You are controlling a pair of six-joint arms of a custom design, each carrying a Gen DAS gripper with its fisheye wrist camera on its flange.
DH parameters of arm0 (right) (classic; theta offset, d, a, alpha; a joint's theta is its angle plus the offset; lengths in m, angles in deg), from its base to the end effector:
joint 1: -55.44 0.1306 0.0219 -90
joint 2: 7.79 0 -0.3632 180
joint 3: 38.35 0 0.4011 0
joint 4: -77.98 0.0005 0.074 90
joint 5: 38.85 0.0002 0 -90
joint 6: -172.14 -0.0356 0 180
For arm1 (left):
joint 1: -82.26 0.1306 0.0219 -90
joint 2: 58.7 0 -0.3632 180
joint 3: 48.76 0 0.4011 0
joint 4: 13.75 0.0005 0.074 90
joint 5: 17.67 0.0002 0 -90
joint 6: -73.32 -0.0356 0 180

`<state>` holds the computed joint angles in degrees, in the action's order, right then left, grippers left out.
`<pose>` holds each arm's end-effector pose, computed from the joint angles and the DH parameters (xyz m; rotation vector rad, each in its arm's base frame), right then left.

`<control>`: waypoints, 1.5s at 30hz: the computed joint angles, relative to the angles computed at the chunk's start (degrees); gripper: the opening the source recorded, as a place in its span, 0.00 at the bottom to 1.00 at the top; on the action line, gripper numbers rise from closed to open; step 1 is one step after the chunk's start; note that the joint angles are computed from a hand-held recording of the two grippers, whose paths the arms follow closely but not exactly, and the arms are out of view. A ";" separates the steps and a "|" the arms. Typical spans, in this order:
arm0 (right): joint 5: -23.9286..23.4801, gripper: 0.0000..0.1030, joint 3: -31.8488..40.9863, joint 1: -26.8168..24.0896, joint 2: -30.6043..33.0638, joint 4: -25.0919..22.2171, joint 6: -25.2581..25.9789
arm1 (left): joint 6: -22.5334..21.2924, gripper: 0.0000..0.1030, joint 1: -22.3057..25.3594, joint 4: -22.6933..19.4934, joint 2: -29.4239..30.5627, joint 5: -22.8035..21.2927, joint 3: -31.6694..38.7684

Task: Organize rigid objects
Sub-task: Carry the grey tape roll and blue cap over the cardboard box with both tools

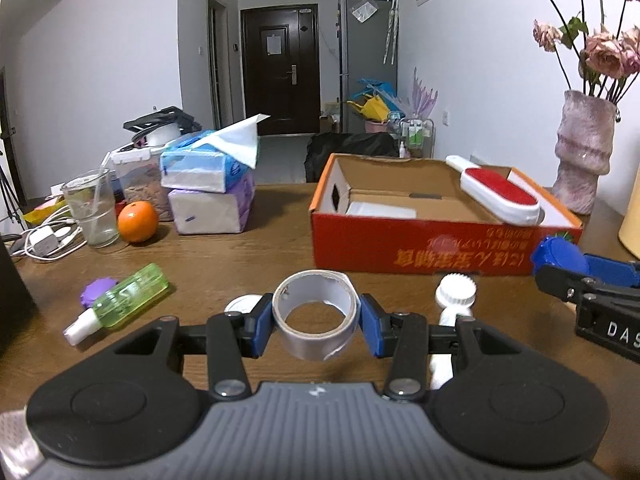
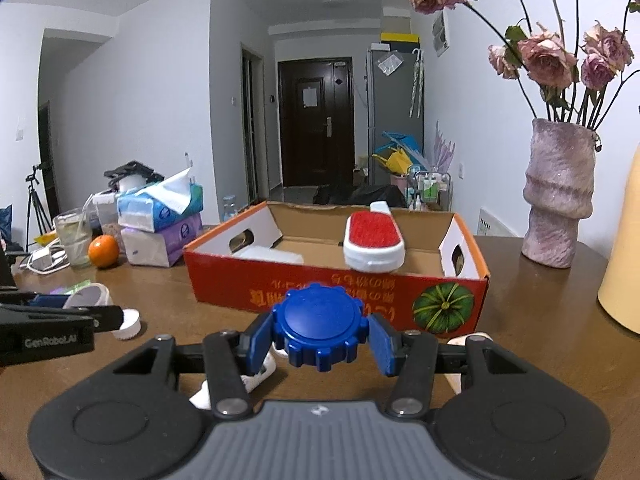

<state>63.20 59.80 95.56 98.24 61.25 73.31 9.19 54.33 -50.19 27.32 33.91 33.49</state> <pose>0.4780 0.3924 0.3792 -0.4092 1.9642 0.3400 0.4295 -0.2032 0.4006 -0.2990 2.0868 0.2097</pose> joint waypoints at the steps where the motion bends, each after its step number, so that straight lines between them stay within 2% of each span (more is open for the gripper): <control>1: -0.02 0.49 0.16 -0.12 0.05 0.14 -0.07 | 0.17 0.45 0.01 0.16 0.42 0.13 0.50; 11: -0.51 0.49 2.38 -1.37 1.30 1.59 -0.06 | -0.67 0.45 -0.04 1.96 5.05 0.26 5.38; 25: -2.13 0.49 9.62 -2.73 6.74 0.44 -0.57 | -1.50 0.45 2.38 4.27 10.59 0.75 11.32; 36: -3.43 0.49 18.73 -2.93 13.48 -1.55 -0.36 | -2.32 0.45 5.09 5.51 14.35 2.39 15.51; 45: -4.21 0.49 27.82 -3.29 19.87 -4.95 -0.39 | -2.71 0.45 6.88 5.72 17.80 4.38 19.51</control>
<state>58.99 87.62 92.27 118.11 56.31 72.92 6.48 61.22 -44.47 45.11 38.30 53.00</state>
